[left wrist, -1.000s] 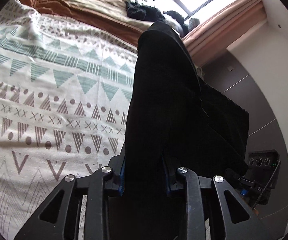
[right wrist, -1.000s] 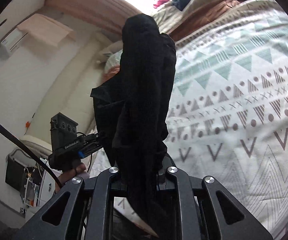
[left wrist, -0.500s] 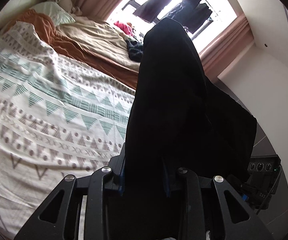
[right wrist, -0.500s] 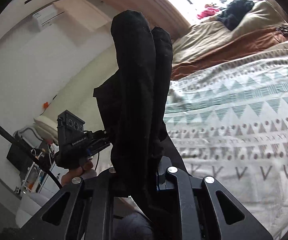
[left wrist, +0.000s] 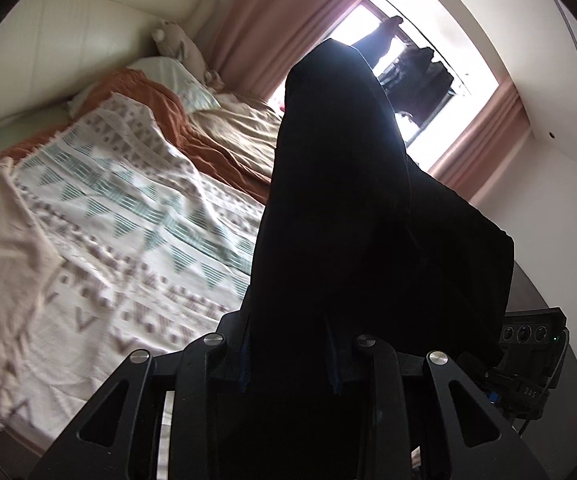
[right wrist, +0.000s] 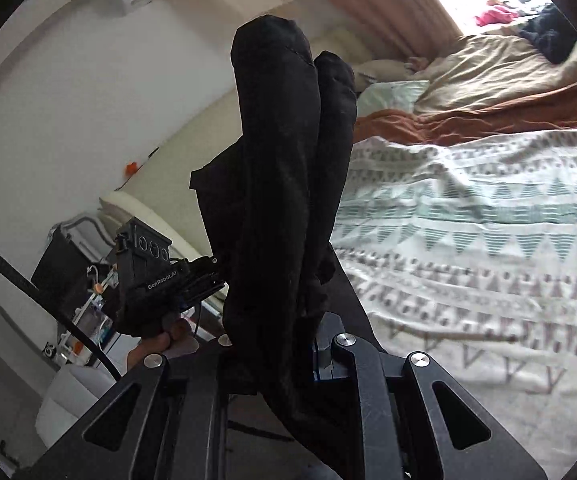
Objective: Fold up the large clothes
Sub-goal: 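Lift the trousers with both grippers and carry them toward the folded shirt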
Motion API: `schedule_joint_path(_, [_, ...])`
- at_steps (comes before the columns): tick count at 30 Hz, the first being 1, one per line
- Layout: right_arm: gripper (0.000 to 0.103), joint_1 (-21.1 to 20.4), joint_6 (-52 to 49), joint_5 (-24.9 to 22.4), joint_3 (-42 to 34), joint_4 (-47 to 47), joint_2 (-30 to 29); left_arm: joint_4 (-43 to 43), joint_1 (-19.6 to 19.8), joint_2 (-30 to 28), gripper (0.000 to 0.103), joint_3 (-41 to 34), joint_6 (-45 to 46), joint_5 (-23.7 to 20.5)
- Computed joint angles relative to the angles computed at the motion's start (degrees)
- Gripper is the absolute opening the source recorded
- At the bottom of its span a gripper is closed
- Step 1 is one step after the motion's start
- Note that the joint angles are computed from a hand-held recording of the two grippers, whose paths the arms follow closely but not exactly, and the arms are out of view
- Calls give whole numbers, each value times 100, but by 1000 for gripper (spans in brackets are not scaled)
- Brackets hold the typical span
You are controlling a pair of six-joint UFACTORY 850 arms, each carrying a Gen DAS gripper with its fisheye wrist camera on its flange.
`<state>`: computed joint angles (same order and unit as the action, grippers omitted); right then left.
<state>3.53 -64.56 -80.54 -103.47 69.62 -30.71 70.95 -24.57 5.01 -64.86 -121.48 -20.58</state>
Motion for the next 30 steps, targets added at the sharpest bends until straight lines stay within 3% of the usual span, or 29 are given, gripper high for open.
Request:
schedule_joint_path(9, [13,1129,345,161,-808,-5,-587,-495,460,1242,29,968,590,-549])
schedule_joint_path(16, [13,1975,678,297,-1511,-4,-1092,-1251,915,2230,29,1513,1596,-1008])
schedule_joint_path(27, [13,3002,994,591,-1971,123,-1572,-2464,1938,3139,29,1870,3519,-1460])
schedule_joint_path(30, [13,3219,1232,609,-2451,152,-1944,-2788,2259,3313,29,1919,4036,-1529])
